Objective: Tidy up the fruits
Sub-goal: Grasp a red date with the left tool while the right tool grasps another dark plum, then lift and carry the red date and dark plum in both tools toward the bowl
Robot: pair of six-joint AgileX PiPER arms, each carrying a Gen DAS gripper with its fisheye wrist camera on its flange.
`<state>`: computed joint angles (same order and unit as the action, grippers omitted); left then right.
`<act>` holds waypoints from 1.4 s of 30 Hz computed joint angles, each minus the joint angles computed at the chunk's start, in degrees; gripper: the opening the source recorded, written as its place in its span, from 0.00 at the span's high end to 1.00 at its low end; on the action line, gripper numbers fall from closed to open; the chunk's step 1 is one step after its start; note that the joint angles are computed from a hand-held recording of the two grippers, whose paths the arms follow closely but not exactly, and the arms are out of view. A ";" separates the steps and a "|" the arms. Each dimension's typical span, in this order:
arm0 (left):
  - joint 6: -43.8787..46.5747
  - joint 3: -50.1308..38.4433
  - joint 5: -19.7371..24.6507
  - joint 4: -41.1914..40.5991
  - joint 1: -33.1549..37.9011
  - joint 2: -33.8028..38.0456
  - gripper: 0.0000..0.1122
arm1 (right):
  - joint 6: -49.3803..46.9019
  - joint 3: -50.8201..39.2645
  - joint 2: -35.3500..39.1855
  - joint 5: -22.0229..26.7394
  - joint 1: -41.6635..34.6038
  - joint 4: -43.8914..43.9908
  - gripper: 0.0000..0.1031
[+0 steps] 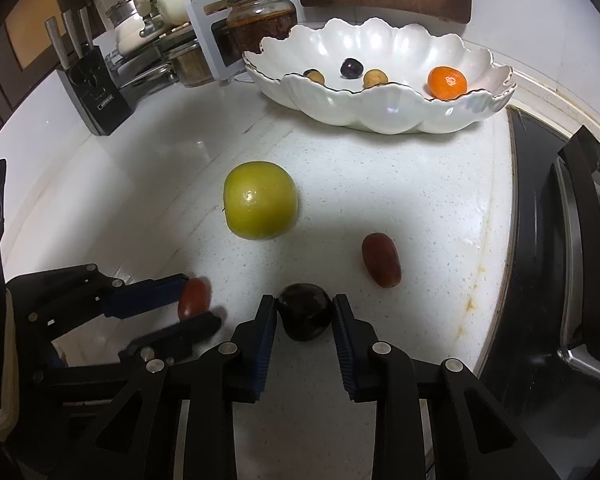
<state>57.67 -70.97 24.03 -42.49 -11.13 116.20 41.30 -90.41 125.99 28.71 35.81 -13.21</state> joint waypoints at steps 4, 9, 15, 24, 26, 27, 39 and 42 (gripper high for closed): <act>1.71 0.46 0.34 -2.48 0.53 -0.51 0.82 | 1.12 0.96 -0.72 -0.32 0.39 -0.76 0.71; 3.64 1.72 -0.88 -4.83 0.37 -1.73 0.82 | 2.75 2.17 -1.68 -0.79 0.72 -2.04 0.71; 4.87 2.16 -1.14 -6.99 0.69 -3.24 0.82 | 6.24 3.74 -3.42 -1.14 1.35 -5.21 0.71; 8.15 2.82 -1.68 -11.36 1.00 -6.16 0.83 | 13.22 5.75 -5.94 -1.65 2.10 -11.12 0.71; 9.45 2.84 -1.68 -12.75 1.19 -6.77 0.83 | 15.46 6.13 -6.68 -1.61 2.38 -13.20 0.71; 9.77 2.76 -1.54 -13.20 1.27 -6.97 0.83 | 16.25 6.07 -6.80 -1.50 2.49 -13.92 0.71; 14.96 1.48 -0.75 -20.01 2.10 -9.14 0.83 | 26.51 7.38 -10.36 -0.72 3.32 -24.25 0.71; 16.74 1.51 -0.92 -22.00 2.22 -9.78 0.83 | 28.48 7.17 -11.01 -0.23 3.40 -26.75 0.71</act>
<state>74.41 -69.47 23.12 -64.49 -8.92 106.42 69.78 -83.23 114.98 28.48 39.21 -39.96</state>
